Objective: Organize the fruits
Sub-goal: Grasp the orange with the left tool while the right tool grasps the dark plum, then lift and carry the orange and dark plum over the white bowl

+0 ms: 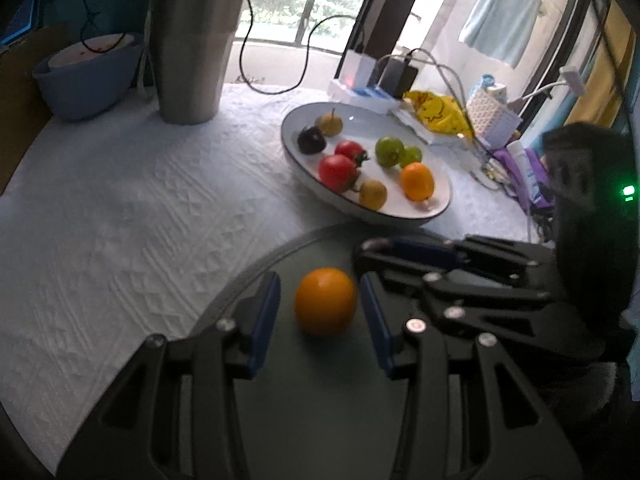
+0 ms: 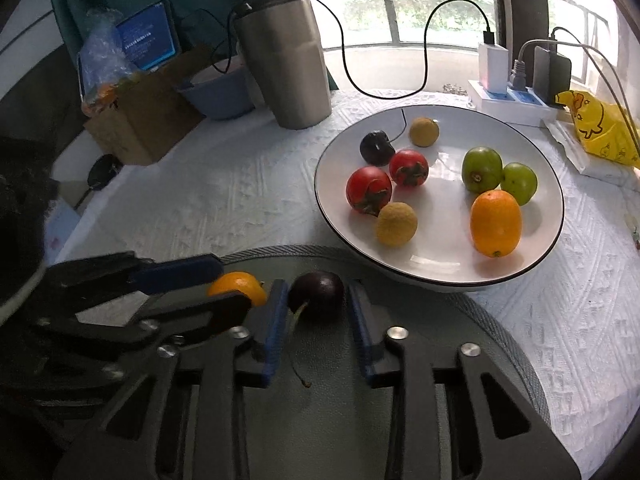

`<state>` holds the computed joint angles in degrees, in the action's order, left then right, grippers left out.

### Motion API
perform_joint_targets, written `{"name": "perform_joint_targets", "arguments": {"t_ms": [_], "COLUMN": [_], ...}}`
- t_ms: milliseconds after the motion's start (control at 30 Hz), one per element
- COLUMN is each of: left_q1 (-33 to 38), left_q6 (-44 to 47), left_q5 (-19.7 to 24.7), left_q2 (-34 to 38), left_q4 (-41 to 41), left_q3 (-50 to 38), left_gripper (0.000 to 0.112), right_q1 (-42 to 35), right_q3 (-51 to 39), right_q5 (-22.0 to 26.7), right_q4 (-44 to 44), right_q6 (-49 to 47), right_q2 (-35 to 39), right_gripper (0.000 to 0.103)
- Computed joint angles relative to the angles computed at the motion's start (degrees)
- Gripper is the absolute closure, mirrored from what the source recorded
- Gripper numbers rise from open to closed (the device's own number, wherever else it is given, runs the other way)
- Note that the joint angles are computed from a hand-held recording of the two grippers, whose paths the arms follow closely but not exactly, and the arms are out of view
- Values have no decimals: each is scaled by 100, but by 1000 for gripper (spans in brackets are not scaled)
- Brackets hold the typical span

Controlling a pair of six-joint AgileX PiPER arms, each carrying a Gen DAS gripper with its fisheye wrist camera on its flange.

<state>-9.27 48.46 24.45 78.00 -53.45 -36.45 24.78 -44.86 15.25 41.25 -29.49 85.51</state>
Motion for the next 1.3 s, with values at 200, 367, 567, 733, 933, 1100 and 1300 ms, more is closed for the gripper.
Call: {"name": "perform_joint_targets", "arguments": {"t_ms": [200, 367, 567, 733, 933, 1100, 1300], "left_q1": [-260, -486, -652, -802, -828, -829, -883], "left_q6": [-148, -322, -613, -879, -1156, -1308, -1692], "left_q5": [-223, -438, -473, -489, -426, -369, -286], "left_q2": [186, 185, 125, -70, -310, -490, -782], "left_q4": [118, 324, 629, 813, 1049, 1162, 1491], "left_q3": [-43, -29, -18, 46, 89, 130, 112], "left_gripper": [69, 75, 79, 79, 79, 79, 79], "right_q1": [-80, -179, -270, -290, -285, -212, -131], "right_q3": [121, 243, 410, 502, 623, 709, 747], "right_q5": [-49, -42, -30, -38, -42, -64, -5], "right_q4": [-159, -58, 98, 50, -146, -562, -1233], "right_q6": [124, -15, -221, -187, 12, 462, 1165], "right_q2": [-158, -355, -608, -762, -989, -1163, -1475], "right_gripper": [72, 72, 72, 72, 72, 72, 72]}}
